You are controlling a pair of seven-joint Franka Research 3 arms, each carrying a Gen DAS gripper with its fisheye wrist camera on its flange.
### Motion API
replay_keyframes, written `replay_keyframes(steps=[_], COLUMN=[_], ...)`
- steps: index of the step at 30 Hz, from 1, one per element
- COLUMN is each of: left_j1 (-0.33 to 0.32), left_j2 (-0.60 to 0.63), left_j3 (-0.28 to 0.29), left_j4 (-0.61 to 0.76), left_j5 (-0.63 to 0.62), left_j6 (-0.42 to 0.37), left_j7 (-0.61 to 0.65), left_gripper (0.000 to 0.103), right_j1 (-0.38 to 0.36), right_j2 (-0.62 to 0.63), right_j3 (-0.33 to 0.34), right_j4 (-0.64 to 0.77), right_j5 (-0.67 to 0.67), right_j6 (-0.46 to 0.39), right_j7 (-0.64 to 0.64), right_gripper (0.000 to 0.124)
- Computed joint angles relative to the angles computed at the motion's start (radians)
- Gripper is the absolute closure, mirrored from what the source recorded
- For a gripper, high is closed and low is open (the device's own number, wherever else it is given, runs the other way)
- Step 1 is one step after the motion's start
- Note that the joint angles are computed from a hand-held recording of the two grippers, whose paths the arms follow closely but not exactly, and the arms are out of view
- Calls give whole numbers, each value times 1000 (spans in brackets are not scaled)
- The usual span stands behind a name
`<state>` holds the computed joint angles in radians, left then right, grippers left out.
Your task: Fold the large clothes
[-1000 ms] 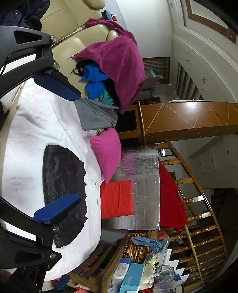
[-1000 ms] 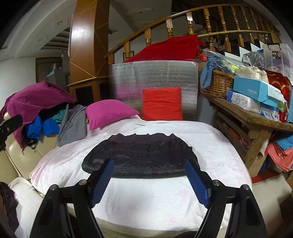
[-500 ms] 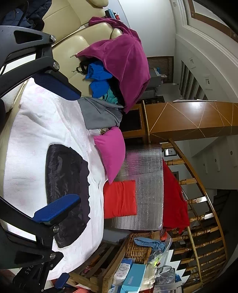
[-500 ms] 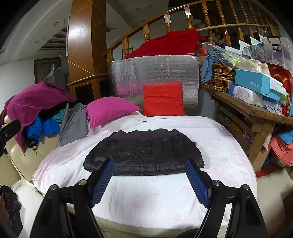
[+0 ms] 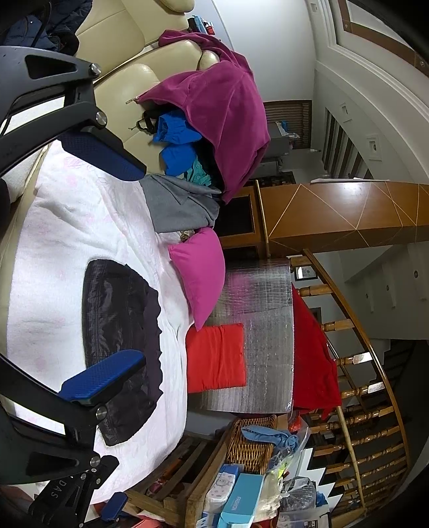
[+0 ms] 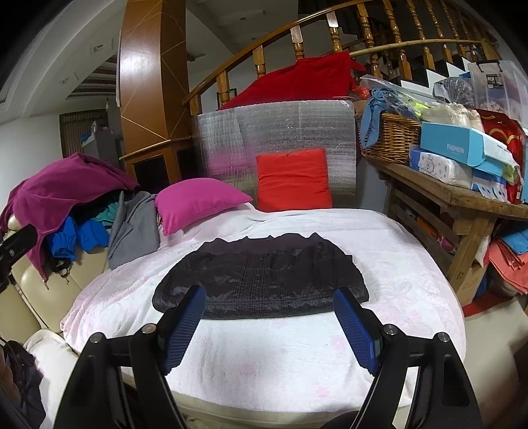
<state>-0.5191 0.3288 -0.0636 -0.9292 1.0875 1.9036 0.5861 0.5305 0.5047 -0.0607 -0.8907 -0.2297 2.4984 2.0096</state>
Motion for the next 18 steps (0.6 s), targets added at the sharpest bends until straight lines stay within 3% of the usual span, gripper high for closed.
replay_keyframes(steps=[18], left_j1=[-2], left_j2=[9], left_j3=[6], left_j4=[9], left_j5=[-16], left_j6=[-7], left_j7=[7], left_gripper=[1], right_j1=[-5], right_j2=[-4], right_j3=[4], right_j4=[-16], right_j5=[12], right_j6=[-1], right_j7=[4], right_gripper=[41])
